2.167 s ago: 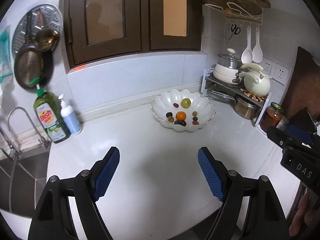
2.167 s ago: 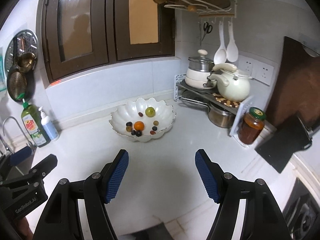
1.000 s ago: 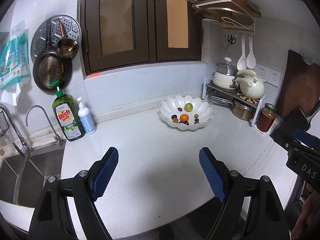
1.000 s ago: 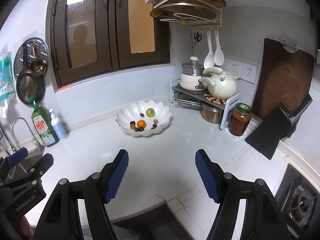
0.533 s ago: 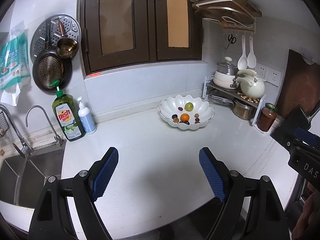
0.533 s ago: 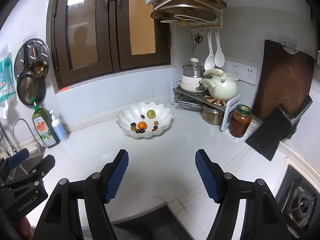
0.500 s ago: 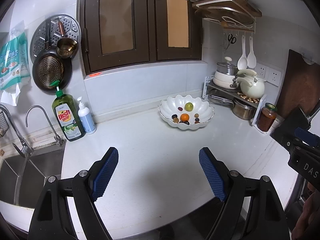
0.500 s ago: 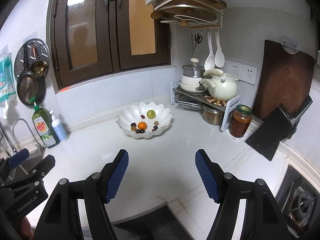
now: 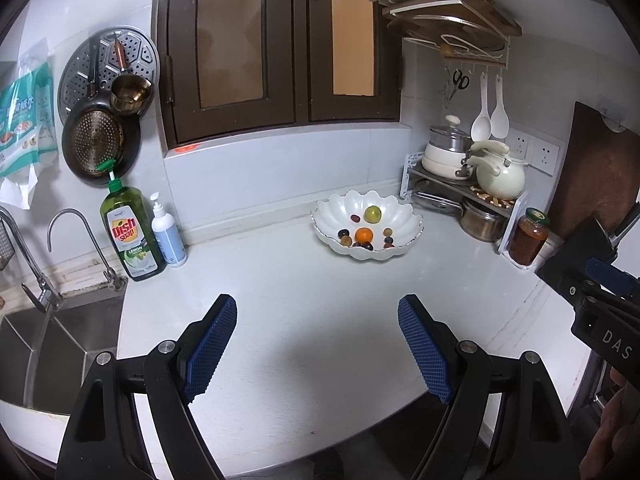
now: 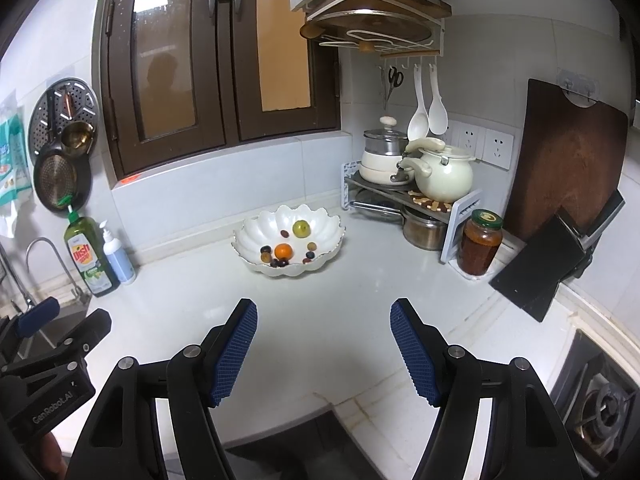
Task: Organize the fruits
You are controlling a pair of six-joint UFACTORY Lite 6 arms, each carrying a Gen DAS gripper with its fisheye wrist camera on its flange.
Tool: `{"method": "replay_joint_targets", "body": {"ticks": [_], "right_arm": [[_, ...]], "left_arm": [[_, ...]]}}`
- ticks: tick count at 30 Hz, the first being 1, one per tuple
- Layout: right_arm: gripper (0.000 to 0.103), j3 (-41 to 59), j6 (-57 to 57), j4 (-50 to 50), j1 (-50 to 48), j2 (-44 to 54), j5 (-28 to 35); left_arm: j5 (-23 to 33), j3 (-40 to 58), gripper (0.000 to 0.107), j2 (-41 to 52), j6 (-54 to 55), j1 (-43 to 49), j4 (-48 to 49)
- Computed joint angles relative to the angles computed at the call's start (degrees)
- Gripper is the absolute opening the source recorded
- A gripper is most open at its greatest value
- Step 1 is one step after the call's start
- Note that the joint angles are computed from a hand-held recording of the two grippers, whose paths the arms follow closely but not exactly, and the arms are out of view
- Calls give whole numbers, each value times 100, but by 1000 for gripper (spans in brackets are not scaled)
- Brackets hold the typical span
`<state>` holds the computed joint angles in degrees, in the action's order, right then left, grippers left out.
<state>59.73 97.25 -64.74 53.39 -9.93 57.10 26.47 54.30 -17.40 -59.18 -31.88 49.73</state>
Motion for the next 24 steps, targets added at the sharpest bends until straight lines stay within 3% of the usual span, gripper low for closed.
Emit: {"method": "replay_joint_targets", "body": {"ticks": [24], "right_arm": [[70,-71,-110,10,-343,-21,-266]], "left_arm": [[-89,397,83,526,-60,-8,67]]}}
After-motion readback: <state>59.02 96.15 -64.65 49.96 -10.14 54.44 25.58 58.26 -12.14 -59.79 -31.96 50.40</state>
